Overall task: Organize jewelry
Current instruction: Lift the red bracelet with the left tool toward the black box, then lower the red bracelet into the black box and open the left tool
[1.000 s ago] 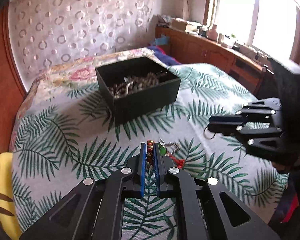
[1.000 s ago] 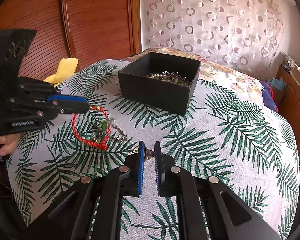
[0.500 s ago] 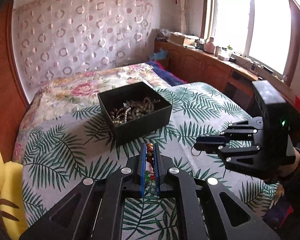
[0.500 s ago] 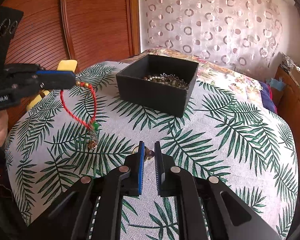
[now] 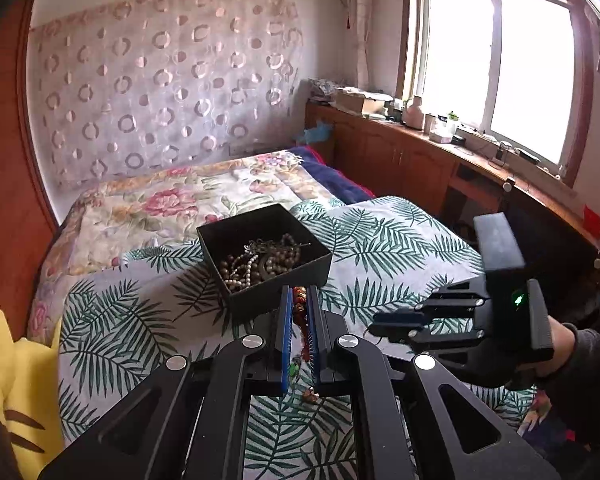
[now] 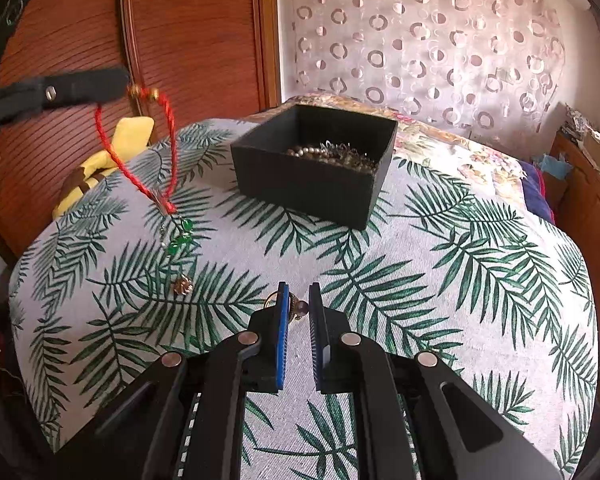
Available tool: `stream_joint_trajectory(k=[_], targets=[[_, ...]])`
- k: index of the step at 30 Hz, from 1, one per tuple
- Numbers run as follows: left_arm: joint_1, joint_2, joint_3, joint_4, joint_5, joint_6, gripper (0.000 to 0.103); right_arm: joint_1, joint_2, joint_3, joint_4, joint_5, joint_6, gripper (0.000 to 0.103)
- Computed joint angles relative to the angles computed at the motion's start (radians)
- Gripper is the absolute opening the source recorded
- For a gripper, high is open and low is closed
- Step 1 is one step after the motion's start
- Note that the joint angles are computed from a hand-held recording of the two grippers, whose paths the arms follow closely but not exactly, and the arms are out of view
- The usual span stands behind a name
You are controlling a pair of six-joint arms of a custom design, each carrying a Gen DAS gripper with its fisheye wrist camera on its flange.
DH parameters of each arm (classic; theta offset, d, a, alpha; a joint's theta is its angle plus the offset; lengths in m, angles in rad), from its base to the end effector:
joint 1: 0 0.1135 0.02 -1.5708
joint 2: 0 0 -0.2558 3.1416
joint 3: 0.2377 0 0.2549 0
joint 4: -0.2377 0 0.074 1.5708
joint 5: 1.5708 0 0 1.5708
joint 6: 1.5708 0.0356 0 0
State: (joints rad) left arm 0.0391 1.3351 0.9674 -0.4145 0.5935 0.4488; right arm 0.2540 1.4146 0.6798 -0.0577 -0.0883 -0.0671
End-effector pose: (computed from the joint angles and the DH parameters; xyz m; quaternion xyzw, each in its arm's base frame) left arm 0.2870 -0.0087 0.2562 0.2896 0.8416 -0.1733 0.4217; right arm 0.2713 0.0737 0.1667 -0.1643 0.9098 0.0760 0.3736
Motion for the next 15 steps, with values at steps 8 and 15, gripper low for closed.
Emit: stream_joint_trajectory(k=[8,15], targets=[[-0.012,-0.045,0.029,-0.01,0.015,-0.021,0.006,-0.009,-0.015,-0.003,-0.004,-0.001,-0.001,0.011],[-0.035,-0.017,0.054,0.019,-0.012,-0.042,0.006,-0.027,-0.061,0.023,-0.034,-0.011,-0.002,0.011]])
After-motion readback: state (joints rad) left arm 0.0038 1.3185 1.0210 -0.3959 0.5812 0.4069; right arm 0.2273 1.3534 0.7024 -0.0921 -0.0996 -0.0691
